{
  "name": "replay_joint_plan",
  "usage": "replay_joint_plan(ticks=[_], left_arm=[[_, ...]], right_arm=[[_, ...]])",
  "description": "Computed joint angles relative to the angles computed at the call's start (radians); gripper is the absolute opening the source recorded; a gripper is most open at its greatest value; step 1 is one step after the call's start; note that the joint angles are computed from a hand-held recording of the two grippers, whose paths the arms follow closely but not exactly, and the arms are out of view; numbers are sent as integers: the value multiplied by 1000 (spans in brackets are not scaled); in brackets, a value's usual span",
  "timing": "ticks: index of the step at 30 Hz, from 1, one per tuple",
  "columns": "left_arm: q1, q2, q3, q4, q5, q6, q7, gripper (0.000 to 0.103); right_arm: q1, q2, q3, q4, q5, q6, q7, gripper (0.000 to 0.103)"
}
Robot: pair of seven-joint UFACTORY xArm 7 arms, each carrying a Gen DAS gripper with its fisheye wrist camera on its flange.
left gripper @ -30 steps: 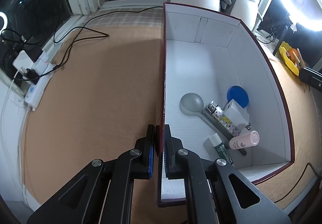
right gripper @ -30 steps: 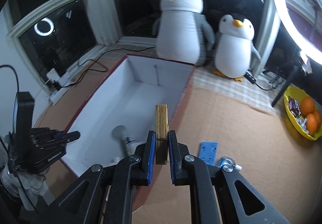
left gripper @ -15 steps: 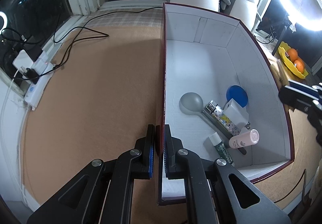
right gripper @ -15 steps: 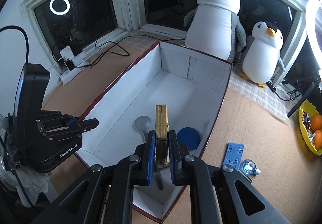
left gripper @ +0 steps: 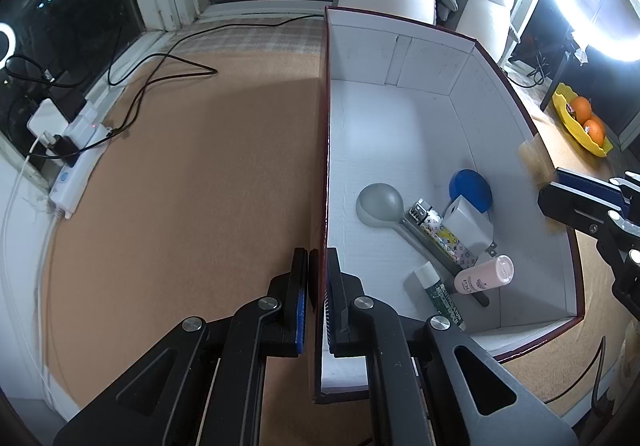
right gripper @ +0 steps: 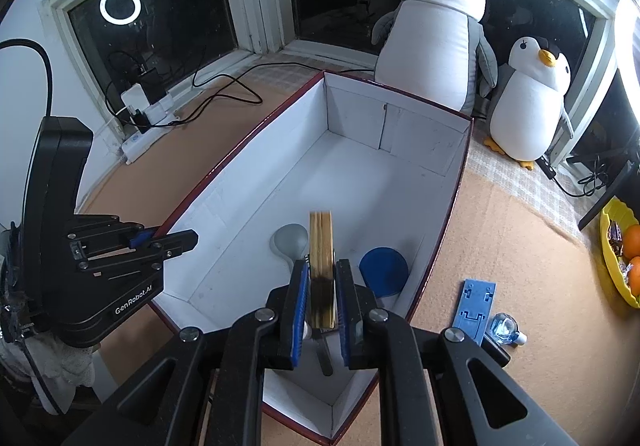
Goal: Organize rigid objects
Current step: 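Carry the clothespin into the red box and open the right gripper, then move the right gripper back to the small blue glass bottle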
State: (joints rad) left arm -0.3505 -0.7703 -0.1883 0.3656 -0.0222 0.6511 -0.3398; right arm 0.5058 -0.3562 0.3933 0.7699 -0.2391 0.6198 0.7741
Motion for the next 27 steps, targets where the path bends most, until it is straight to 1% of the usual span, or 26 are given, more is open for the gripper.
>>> replay_joint_plan(ticks=[3,7,15,27], left_arm=[[0,0,1,0,1,0,0,6],[-1,-1,1,0,1,0,-1,6],[-1,-8,1,0,5,11,2,6],[3,-2,-5,6,11,14,-3,6]], right_arm=[[1,-5,1,-2,-1,-2,2,20],[-1,-21,2,-10,0,-10,11,23],[-10,-87,-10,-55,32,-16,16,24],[-50,-228,-37,-155,91,-5,22,24]])
